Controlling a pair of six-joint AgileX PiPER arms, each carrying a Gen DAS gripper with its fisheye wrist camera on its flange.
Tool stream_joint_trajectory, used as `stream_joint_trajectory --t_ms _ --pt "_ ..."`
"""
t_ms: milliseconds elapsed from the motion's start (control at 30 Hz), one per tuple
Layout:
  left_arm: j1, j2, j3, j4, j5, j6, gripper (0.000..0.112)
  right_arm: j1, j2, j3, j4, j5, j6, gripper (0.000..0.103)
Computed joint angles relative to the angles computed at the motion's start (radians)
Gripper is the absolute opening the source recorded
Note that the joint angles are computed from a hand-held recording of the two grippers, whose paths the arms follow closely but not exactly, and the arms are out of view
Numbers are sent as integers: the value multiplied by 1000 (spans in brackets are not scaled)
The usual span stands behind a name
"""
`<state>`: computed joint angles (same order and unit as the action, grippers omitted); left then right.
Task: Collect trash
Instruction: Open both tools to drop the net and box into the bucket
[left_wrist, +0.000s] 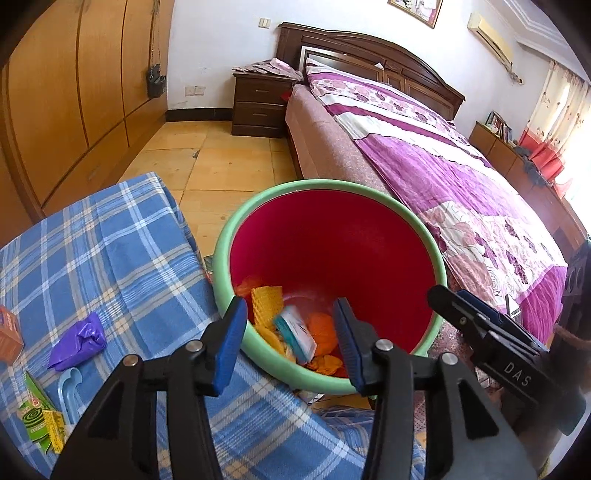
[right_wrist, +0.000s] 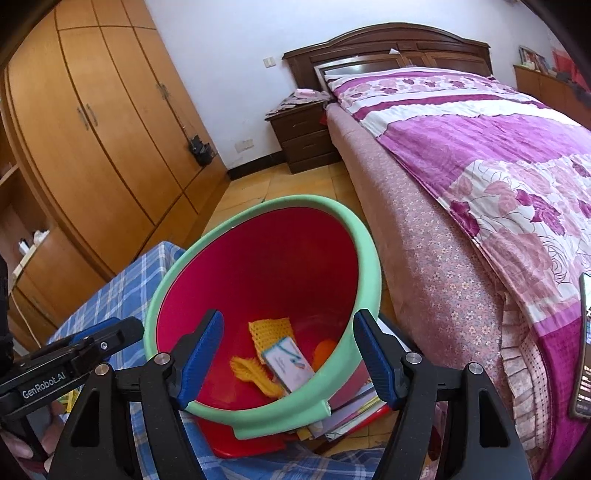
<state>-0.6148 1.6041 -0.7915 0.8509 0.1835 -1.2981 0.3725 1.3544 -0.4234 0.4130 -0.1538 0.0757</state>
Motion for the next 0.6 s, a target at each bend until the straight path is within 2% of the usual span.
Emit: stream_joint_trajectory --t_ms 133,367,533,600 --pt "-1 -36 30 19 11 -35 49 19 -28 8 138 6 -121 74" --pt "23 -128 101 30 38 -56 49 92 -79 21 533 -3 -474 74" --pt "80 -198 159 32 45 -55 49 157 -95 16 799 -26 -696 74" --pt "113 -228 184 37 44 -57 49 183 -94 13 855 -37 -735 74"
